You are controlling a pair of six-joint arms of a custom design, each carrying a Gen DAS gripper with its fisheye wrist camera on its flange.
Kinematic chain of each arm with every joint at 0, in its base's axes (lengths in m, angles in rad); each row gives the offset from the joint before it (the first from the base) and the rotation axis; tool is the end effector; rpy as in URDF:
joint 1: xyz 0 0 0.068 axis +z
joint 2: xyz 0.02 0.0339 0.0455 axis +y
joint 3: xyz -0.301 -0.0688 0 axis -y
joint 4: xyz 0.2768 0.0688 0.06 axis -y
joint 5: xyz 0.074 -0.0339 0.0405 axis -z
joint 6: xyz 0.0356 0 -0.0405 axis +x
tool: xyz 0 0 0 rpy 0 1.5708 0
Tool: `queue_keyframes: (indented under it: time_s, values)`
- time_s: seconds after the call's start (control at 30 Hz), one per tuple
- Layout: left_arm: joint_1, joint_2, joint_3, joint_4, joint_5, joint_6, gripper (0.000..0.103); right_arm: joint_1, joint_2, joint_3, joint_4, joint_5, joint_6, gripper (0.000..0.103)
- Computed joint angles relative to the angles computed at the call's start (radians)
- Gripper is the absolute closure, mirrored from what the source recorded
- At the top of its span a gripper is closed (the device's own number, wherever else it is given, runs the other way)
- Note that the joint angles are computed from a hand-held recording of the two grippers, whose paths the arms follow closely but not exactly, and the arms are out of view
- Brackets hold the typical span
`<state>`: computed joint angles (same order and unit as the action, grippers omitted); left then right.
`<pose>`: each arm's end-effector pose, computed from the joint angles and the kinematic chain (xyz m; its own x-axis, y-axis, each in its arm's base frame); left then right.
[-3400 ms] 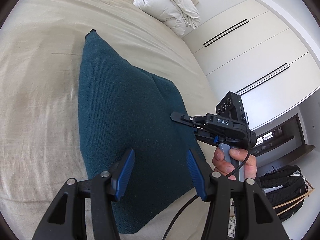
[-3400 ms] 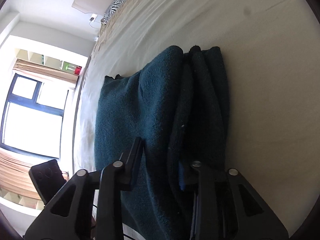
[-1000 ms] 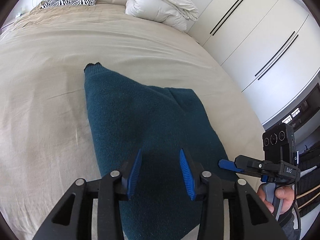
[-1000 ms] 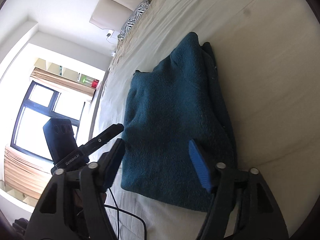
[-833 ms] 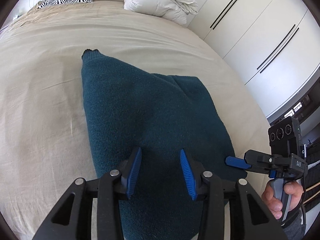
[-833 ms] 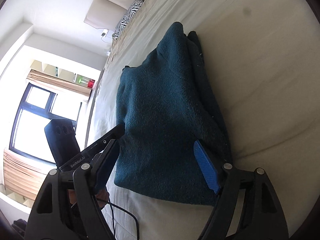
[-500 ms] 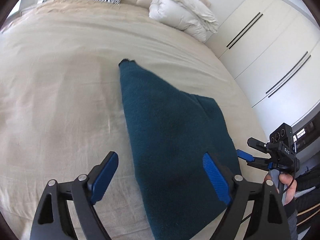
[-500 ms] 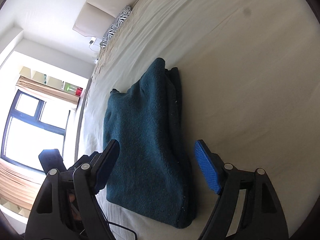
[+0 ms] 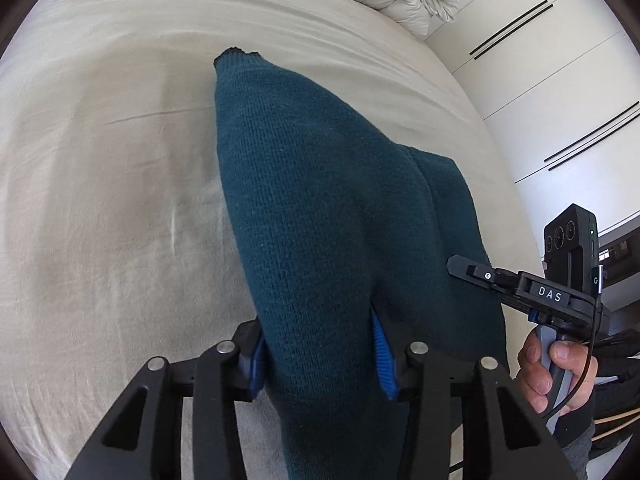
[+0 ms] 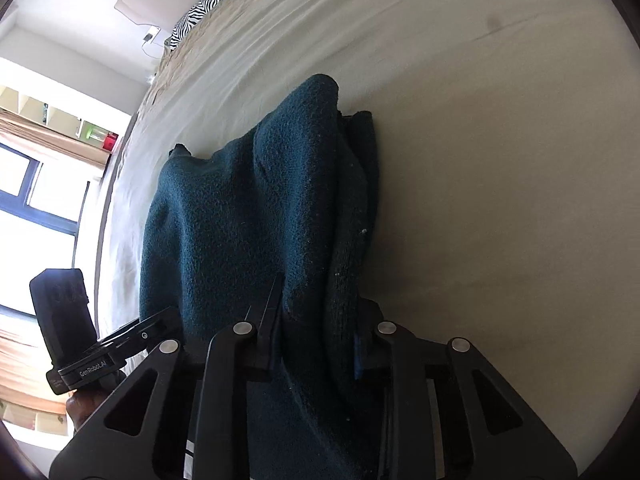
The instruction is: Fold small clothes
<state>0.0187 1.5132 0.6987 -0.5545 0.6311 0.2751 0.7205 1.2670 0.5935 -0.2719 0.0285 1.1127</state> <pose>0.2572 -0.0162 0.1532 -0.9147 0.2023 -0.3499 0.3653 0.7840 -0.5019 0.1870 0.1628 0.1861 -0.8497 0.4470 -0.2796 0.2603 0.8168 0.5148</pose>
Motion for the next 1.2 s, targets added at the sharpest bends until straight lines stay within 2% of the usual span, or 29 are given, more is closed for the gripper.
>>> queue_keyframes:
  time_s: [0.1, 0.2, 0.27, 0.33, 0.43, 0.5, 0.57, 0.63, 0.73, 0.77, 0.8, 0.9, 0.97, 1.0, 1.07, 1.13, 1.17, 1.2]
  values:
    - [0.054, -0.106, -0.008, -0.108, 0.016, 0.069, 0.062, 0.131, -0.024, 0.087, -0.146, 0.128, 0.039, 0.082]
    - [0.191, -0.226, -0.005, -0.289, 0.055, 0.256, 0.062, 0.291, -0.007, 0.208, -0.26, 0.242, 0.093, 0.083]
    - [0.331, -0.273, 0.021, -0.453, 0.067, 0.456, 0.062, 0.407, 0.019, 0.292, -0.332, 0.314, 0.146, 0.083]
    - [0.502, -0.287, 0.057, -0.614, 0.064, 0.69, 0.062, 0.504, 0.053, 0.349, -0.341, 0.355, 0.2, 0.083]
    - [0.78, -0.23, 0.12, -0.812, 0.027, 1.033, 0.061, 0.628, 0.133, 0.421, -0.318, 0.397, 0.26, 0.083]
    - [0.949, -0.165, 0.154, -0.88, -0.008, 1.22, 0.061, 0.687, 0.207, 0.472, -0.284, 0.414, 0.285, 0.083]
    - [1.055, -0.095, 0.175, -0.886, -0.044, 1.319, 0.06, 0.726, 0.269, 0.49, -0.216, 0.416, 0.301, 0.083]
    - [1.117, 0.008, 0.185, -0.843, -0.087, 1.337, 0.06, 0.738, 0.311, 0.467, -0.126, 0.394, 0.334, 0.083]
    - [1.15, 0.124, 0.152, -0.685, -0.144, 1.306, 0.058, 0.718, 0.392, 0.402, 0.05, 0.319, 0.373, 0.083]
    - [1.153, 0.151, 0.129, -0.629, -0.154, 1.293, 0.054, 0.712, 0.429, 0.4, 0.061, 0.31, 0.397, 0.083]
    - [1.167, 0.201, 0.132, -0.615, -0.149, 1.299, 0.052, 0.7, 0.457, 0.384, 0.084, 0.302, 0.425, 0.082]
    - [1.193, 0.295, 0.162, -0.635, -0.129, 1.301, 0.045, 0.72, 0.449, 0.204, 0.376, 0.338, 0.498, 0.078]
    - [1.2, 0.318, 0.165, -0.633, -0.122, 1.308, 0.04, 0.725, 0.45, 0.126, 0.521, 0.356, 0.523, 0.078]
    - [1.214, 0.338, 0.181, -0.637, -0.126, 1.319, 0.04, 0.725, 0.45, 0.113, 0.545, 0.359, 0.519, 0.077]
    - [1.229, 0.325, 0.177, -0.635, -0.12, 1.325, 0.038, 0.727, 0.437, 0.123, 0.512, 0.359, 0.52, 0.074]
    - [1.241, 0.249, 0.135, -0.624, -0.092, 1.33, 0.037, 0.742, 0.407, 0.139, 0.437, 0.381, 0.548, 0.071]
    - [1.27, 0.218, 0.123, -0.631, -0.08, 1.363, 0.037, 0.719, 0.415, 0.154, 0.416, 0.381, 0.532, 0.07]
    - [1.3, 0.19, 0.12, -0.646, -0.064, 1.4, 0.037, 0.74, 0.394, 0.172, 0.342, 0.419, 0.547, 0.067]
